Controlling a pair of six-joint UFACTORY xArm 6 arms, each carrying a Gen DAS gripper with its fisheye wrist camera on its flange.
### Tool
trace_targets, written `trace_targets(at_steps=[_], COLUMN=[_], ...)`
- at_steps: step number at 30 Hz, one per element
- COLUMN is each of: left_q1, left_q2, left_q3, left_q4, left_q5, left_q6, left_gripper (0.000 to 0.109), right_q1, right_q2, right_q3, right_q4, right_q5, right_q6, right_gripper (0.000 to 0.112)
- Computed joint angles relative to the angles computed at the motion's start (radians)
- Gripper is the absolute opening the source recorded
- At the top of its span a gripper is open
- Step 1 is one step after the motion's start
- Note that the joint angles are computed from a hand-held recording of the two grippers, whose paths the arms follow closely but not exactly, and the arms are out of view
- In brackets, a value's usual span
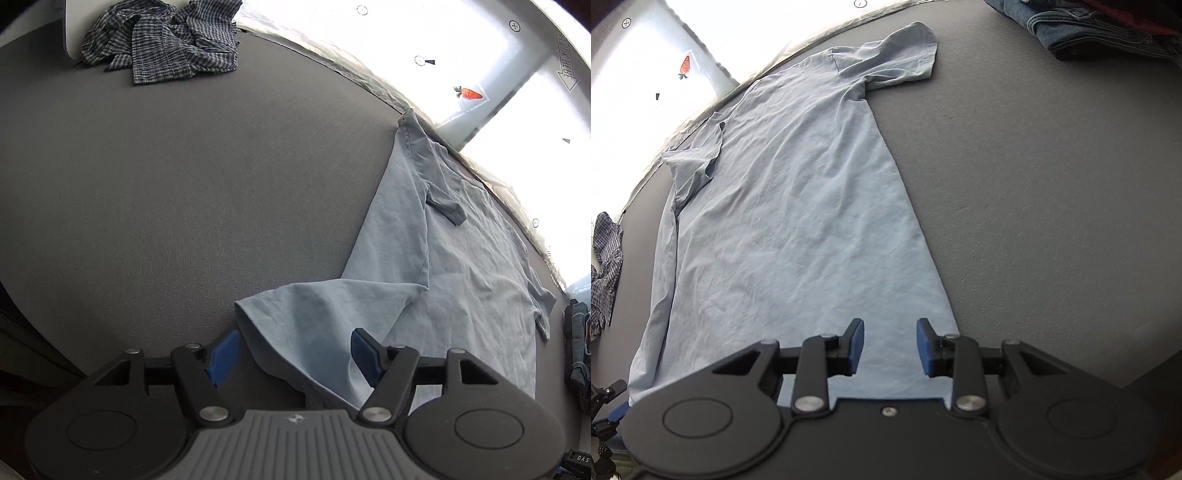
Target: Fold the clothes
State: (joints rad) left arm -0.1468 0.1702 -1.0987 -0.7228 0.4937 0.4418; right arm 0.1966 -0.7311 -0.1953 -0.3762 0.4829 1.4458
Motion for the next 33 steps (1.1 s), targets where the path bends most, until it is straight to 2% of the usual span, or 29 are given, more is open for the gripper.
trace_targets(at_steps=[4, 8, 11, 12, 13, 14, 15, 18, 20, 22, 23, 25, 26, 28, 29, 32, 33], left_q1=[0.026, 0.019, 0.010, -0.002, -0.015, -0.023, -0.026, -0.028, -0.025, -0.013, -0.001, -0.009, -0.027, -0.074, -0.096, -0.153, -0.155], left_q2=[0.024, 0.079, 0.110, 0.112, 0.113, 0.115, 0.117, 0.087, 0.048, -0.005, -0.020, -0.038, -0.038, -0.036, -0.029, -0.041, -0.055], left_q3=[-0.021, -0.050, -0.072, -0.064, -0.058, -0.055, -0.058, -0.056, -0.057, -0.069, -0.085, -0.118, -0.132, -0.138, -0.137, -0.093, -0.075], left_q4=[-0.138, -0.083, -0.111, -0.119, -0.125, -0.117, -0.110, -0.233, -0.322, -0.408, -0.420, -0.374, -0.318, -0.212, -0.161, 0.005, 0.012], left_q5=[0.001, -0.023, -0.020, -0.054, -0.086, -0.106, -0.107, -0.092, -0.043, 0.100, 0.200, 0.375, 0.422, 0.455, 0.473, 0.451, 0.432], left_q6=[0.040, 0.018, 0.061, 0.077, 0.092, 0.090, 0.094, 0.196, 0.299, 0.425, 0.467, 0.536, 0.546, 0.552, 0.551, 0.510, 0.510], left_gripper=[0.072, 0.072, 0.070, 0.065, 0.045, 0.032, 0.013, 0.006, 0.005, 0.005, 0.005, 0.010, 0.013, 0.032, 0.035, 0.036, 0.037], right_q1=[0.008, 0.006, 0.006, 0.007, 0.006, 0.006, 0.006, 0.004, 0.002, -0.004, -0.007, -0.013, -0.016, -0.017, -0.017, -0.009, -0.004], right_q2=[0.044, 0.079, 0.090, 0.092, 0.094, 0.095, 0.096, 0.091, 0.084, 0.079, 0.078, 0.083, 0.093, 0.115, 0.127, 0.162, 0.171], right_q3=[-0.016, -0.027, -0.033, -0.035, -0.035, -0.036, -0.036, -0.034, -0.031, -0.025, -0.021, -0.017, -0.017, -0.021, -0.022, -0.031, -0.032], right_q4=[-0.003, -0.003, -0.009, -0.011, -0.010, -0.009, -0.008, -0.005, -0.003, 0.007, 0.012, 0.029, 0.047, 0.078, 0.097, 0.158, 0.182], right_q5=[-0.043, -0.078, -0.090, -0.090, -0.092, -0.094, -0.095, -0.095, -0.091, -0.100, -0.106, -0.124, -0.139, -0.165, -0.182, -0.224, -0.242], right_q6=[0.012, 0.021, 0.023, 0.025, 0.025, 0.026, 0.026, 0.022, 0.018, 0.007, 0.002, -0.020, -0.041, -0.079, -0.100, -0.170, -0.193], right_gripper=[0.032, 0.032, 0.032, 0.032, 0.032, 0.032, 0.032, 0.032, 0.032, 0.032, 0.032, 0.032, 0.032, 0.033, 0.033, 0.033, 0.034])
